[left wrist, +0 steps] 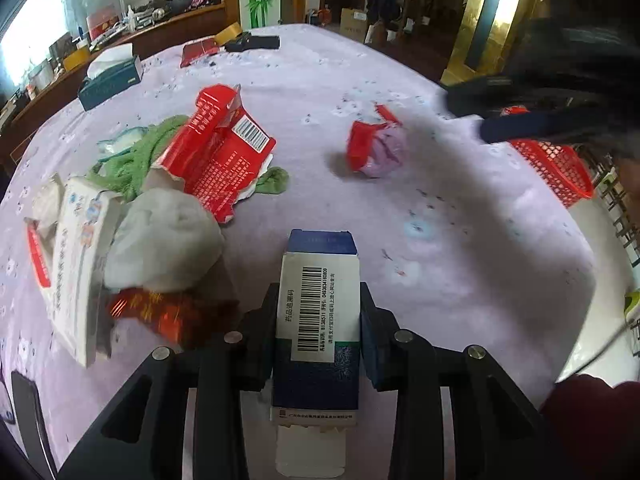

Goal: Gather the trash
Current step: 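Grasp the blue-white barcode box with the left tool while the right tool grasps the red wrapper, then carry the blue-white box and red wrapper over the red wastebasket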

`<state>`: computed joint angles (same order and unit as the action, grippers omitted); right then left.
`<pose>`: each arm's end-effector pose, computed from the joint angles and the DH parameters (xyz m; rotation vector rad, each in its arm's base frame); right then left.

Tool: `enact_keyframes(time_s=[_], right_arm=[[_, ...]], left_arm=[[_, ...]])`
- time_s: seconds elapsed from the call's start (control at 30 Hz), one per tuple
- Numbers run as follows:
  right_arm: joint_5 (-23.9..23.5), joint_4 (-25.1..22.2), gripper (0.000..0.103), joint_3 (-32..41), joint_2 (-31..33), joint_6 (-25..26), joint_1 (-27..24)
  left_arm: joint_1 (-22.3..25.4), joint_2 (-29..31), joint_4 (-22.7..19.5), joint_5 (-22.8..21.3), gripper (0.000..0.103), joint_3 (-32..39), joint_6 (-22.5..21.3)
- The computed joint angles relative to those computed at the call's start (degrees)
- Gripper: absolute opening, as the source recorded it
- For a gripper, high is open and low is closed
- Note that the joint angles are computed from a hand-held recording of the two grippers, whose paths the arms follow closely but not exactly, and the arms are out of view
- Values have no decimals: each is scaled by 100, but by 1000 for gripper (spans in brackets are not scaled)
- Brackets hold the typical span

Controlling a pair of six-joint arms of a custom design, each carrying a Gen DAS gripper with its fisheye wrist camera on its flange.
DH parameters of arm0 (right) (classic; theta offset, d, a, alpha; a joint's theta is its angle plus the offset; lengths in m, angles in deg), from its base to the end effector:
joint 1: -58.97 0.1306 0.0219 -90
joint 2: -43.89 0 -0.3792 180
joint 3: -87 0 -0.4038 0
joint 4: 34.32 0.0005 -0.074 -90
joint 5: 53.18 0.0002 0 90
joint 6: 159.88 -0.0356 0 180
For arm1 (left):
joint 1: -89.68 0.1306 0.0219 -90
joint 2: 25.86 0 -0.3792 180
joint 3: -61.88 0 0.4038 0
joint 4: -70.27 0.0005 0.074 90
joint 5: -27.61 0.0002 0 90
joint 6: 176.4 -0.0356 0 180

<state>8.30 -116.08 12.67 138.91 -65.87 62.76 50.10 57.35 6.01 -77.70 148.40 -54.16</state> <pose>0.4837 0.0486 0.4833 -0.3011 2.7180 0.6935 0.3391 -0.2688 0.4357 0.0754 2.5769 -0.1110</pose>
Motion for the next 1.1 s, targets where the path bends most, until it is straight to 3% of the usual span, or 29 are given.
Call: enact_keyframes(time_s=[0.37, 0.43, 0.57, 1.1], right_arm=[[463, 437, 57, 46, 561, -176, 546], [393, 526, 44, -37, 555, -170, 559], [459, 752, 38, -225, 357, 13, 556], [-35, 501, 37, -1115, -1056, 1200, -538]], left_arm=[[-50, -490, -286, -297, 34, -69, 549], [-63, -514, -330, -351, 34, -66, 649], [-149, -488, -366, -480, 34, -20, 802], [-472, 264, -300, -820, 34, 762, 1185]])
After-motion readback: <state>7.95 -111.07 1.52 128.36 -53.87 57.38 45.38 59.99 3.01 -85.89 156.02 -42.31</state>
